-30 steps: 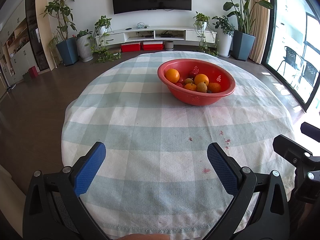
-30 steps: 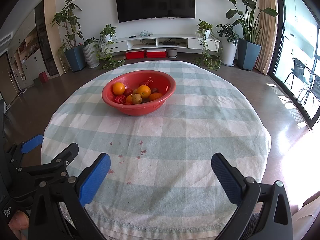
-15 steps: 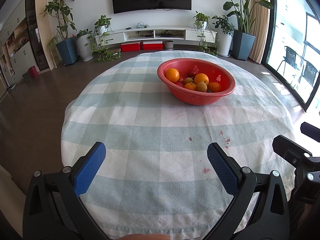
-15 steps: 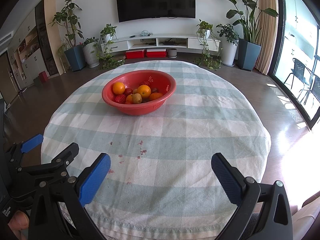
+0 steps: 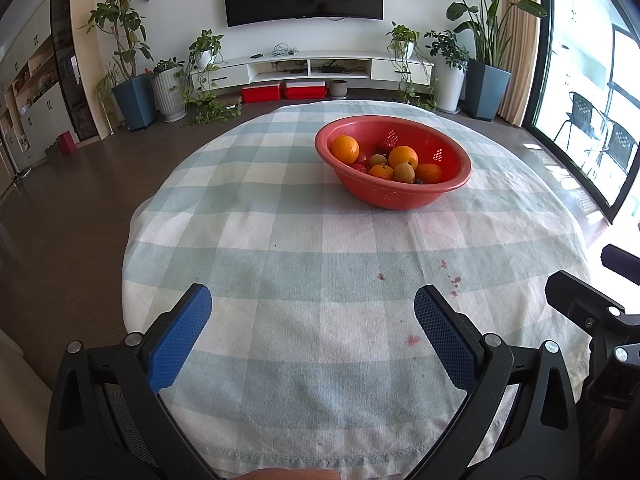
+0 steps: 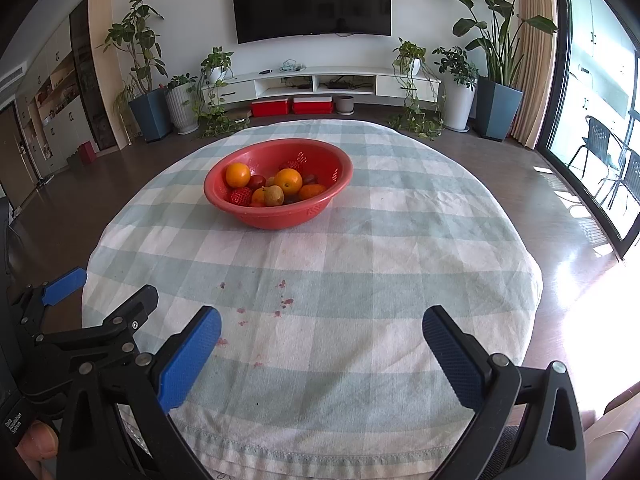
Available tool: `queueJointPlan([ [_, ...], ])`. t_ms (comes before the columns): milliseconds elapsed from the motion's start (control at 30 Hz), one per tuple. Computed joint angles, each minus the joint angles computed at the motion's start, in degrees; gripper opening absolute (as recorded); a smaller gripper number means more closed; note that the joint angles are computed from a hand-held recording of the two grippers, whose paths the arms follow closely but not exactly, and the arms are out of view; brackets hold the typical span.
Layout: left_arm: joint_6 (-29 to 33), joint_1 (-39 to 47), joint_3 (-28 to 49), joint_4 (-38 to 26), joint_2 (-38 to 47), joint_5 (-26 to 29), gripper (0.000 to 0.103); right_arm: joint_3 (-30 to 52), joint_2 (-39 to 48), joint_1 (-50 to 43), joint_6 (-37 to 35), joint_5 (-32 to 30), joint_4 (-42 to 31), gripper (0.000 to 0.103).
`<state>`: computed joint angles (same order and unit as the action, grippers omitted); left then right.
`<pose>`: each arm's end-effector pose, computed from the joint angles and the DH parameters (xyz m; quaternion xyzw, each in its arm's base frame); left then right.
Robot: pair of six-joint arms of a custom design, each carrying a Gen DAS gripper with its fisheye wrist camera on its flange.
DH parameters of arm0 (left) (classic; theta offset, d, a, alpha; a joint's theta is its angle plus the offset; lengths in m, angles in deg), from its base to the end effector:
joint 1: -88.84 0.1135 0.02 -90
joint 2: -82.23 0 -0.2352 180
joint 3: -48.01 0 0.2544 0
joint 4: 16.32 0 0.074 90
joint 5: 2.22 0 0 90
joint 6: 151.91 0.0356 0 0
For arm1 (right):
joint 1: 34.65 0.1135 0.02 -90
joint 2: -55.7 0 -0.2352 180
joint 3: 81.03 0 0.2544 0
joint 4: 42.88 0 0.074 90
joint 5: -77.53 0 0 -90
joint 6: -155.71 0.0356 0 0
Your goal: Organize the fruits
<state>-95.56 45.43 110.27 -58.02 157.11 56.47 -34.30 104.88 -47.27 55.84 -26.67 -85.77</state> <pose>0.2073 -0.1706 0.2002 -0.0044 0.9203 0.0172 0.3908 0.1938 -0.0345 0.2034 -0.0249 0.9188 0.0386 0.3921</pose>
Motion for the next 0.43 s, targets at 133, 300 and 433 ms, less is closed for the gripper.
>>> queueJointPlan([
  [133, -0.1, 0.0, 0.0, -0.1, 0.0, 0.0, 0.103, 0.2, 0.1, 0.1, 0.1, 0.1, -0.1, 0.103],
  [300, -0.2, 0.0, -0.7, 0.7, -0.3, -0.5, 0.103, -0.6, -0.7, -0.4, -0.4, -0.2, -0.6, 0.103],
  [433, 0.4, -0.5, -1.9, 1.9, -0.8, -1.3, 0.103, -1.5, -2.0, -1.6, -1.2, -0.9, -1.5, 0.103],
])
